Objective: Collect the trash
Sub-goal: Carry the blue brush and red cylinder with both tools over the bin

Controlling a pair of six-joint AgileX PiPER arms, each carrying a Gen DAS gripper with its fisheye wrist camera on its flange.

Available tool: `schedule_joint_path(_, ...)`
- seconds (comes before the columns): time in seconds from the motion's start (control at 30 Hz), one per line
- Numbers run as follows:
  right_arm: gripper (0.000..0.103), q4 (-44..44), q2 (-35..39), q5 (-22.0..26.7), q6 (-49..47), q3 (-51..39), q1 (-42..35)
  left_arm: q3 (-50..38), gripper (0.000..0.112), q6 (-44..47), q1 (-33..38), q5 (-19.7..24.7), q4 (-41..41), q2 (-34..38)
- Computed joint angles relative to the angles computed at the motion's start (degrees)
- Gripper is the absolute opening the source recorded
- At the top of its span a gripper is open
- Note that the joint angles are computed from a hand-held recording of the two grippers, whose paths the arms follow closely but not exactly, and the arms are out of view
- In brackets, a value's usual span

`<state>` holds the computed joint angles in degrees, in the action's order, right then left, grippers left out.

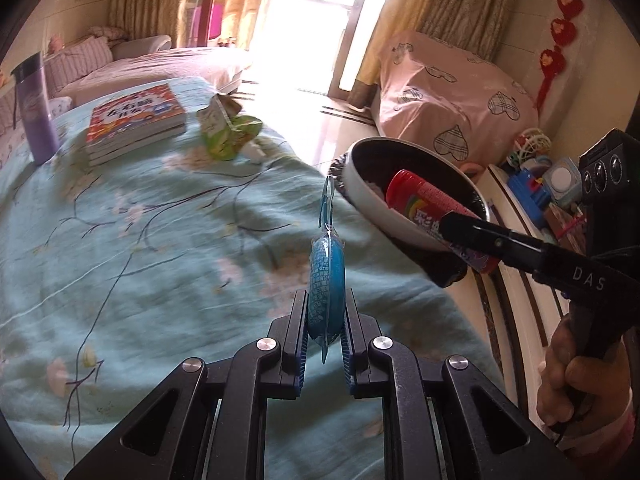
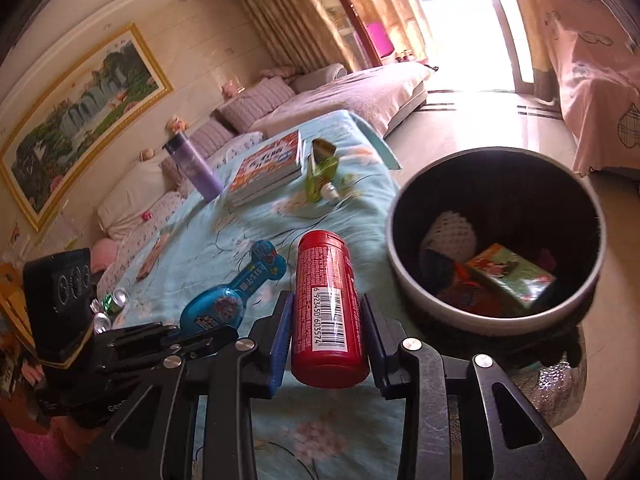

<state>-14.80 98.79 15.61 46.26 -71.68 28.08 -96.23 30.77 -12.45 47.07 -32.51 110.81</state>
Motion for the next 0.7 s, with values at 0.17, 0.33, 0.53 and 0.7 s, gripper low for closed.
schedule_joint_path(0.17, 0.034, -1.1, -2.8, -1.4, 1.6, 3.4, -2.3, -2.6, 0.013, -1.6, -2.5, 0.4, 1.7, 1.0)
schedule_joint_path(0.33, 0.034, 1.3, -4.1, -2.7, -0.3, 5.2, -4.7, -6.0, 0.013, -3.6, -4.5, 1.2, 3.3, 2.7)
schedule_joint_path(0.53, 0.034, -4.3, -5.4, -2.2, 4.6, 6.2, -6.0, -9.6, 0.013, -5.3, -6.4, 1.8, 4.8, 4.6)
schedule_joint_path(0.7, 0.034, -8.0, -5.7, -1.7, 7.9, 6.2, -6.8, -14.2, 0.013, -7.0, -7.6, 3.4, 6.0, 7.2)
